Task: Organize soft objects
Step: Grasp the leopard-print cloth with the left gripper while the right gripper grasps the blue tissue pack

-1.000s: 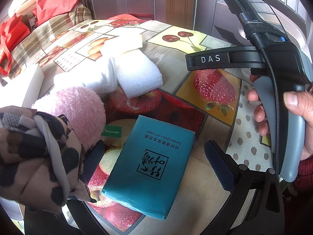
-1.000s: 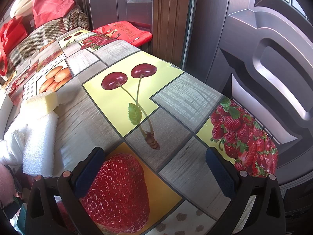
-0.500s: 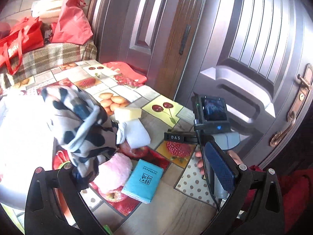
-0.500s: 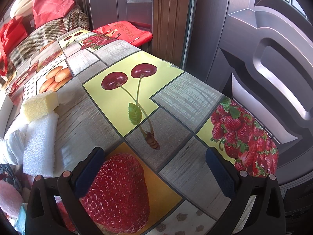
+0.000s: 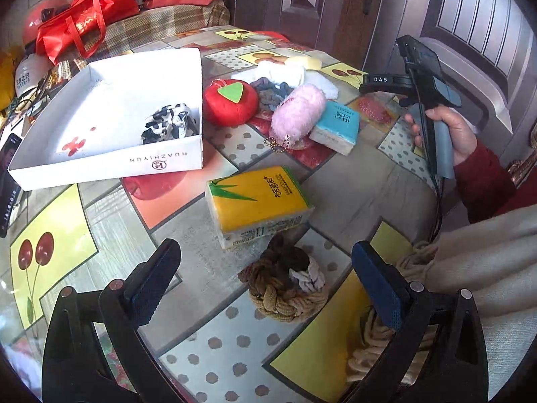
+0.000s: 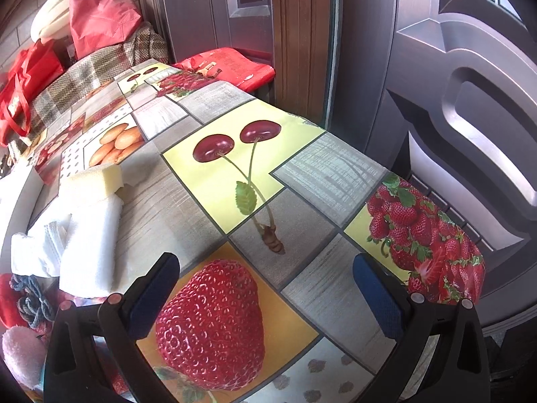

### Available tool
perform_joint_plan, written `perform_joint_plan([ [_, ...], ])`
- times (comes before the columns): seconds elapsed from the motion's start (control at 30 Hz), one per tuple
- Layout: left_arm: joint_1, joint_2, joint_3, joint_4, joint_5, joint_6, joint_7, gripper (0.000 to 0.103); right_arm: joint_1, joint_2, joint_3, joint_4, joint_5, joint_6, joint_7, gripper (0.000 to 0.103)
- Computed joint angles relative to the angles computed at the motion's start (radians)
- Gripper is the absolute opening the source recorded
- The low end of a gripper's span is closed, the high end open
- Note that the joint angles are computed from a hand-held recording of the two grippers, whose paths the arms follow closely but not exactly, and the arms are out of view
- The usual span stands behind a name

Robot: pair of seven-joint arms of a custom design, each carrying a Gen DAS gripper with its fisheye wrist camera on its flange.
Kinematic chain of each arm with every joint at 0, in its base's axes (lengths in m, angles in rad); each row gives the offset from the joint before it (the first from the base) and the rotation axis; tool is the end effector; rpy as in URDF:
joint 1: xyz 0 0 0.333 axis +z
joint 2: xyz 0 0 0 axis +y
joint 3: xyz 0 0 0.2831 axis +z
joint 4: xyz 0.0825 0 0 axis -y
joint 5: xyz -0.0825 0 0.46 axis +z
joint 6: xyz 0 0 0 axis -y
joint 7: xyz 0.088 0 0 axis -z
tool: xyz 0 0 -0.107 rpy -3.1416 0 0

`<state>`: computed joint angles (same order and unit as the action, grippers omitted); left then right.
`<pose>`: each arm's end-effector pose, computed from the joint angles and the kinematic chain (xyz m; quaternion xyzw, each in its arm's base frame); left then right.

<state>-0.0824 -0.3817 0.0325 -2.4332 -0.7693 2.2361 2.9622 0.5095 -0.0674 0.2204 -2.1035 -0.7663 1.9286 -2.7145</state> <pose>0.5254 -0.0474 0.4055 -0.2621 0.9062 -0.3284 0.0465 0.4760 0.3620 0.3896 -0.2868 0.8905 -0.3208 0.1476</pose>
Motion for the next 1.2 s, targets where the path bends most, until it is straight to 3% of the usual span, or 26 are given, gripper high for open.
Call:
perform_joint_plan([
  [0.13, 0.014, 0.019, 0.005, 0.002, 0.008, -0.028, -0.044, 0.103, 0.016, -0.084, 0.041, -0.101, -0.291, 0.195, -0.031, 0.103],
  [0.2, 0.022, 0.041, -0.004, 0.012, 0.021, -0.034, -0.075, 0.102, 0.016, -0.079, 0.037, -0.099, -0.310, 0.317, -0.165, 0.103],
  [0.27, 0.024, 0.045, -0.018, 0.009, 0.036, -0.015, -0.090, 0.099, 0.015, -0.050, 0.040, -0.074, -0.312, 0.382, -0.262, 0.103],
  [0.4, 0.019, 0.039, -0.017, 0.003, 0.030, -0.002, -0.083, 0.099, 0.030, 0.020, 0.041, -0.007, -0.339, 0.386, -0.365, 0.103],
  [0.53, 0.023, 0.048, -0.014, 0.006, 0.023, 0.021, -0.092, 0.099, 0.042, 0.040, 0.020, 0.006, -0.334, 0.426, -0.367, 0.103],
  [0.73, 0.016, 0.059, 0.002, 0.042, -0.054, 0.078, -0.057, 0.099, 0.036, 0.007, 0.009, -0.038, -0.320, 0.466, -0.273, 0.103],
  [0.83, 0.007, 0.111, 0.019, 0.143, -0.161, 0.070, -0.025, 0.099, 0.023, -0.004, 0.009, -0.057, -0.323, 0.485, -0.220, 0.103],
  [0.9, 0.014, 0.177, -0.005, 0.231, -0.183, 0.097, -0.062, 0.099, 0.014, -0.008, 0.008, -0.071, -0.324, 0.513, -0.179, 0.103],
  [0.97, 0.024, 0.264, -0.045, 0.326, -0.136, 0.127, -0.134, 0.099, 0.006, -0.011, 0.006, -0.082, -0.316, 0.543, -0.152, 0.103],
  [1.1, 0.038, 0.422, -0.120, 0.476, 0.071, 0.155, -0.298, 0.075, -0.005, -0.028, 0.015, -0.097, -0.343, 0.553, -0.114, 0.103],
  [1.2, 0.043, 0.492, -0.156, 0.530, 0.198, 0.152, -0.365, 0.075, -0.009, -0.020, 0.018, -0.085, -0.347, 0.565, -0.142, 0.103],
])
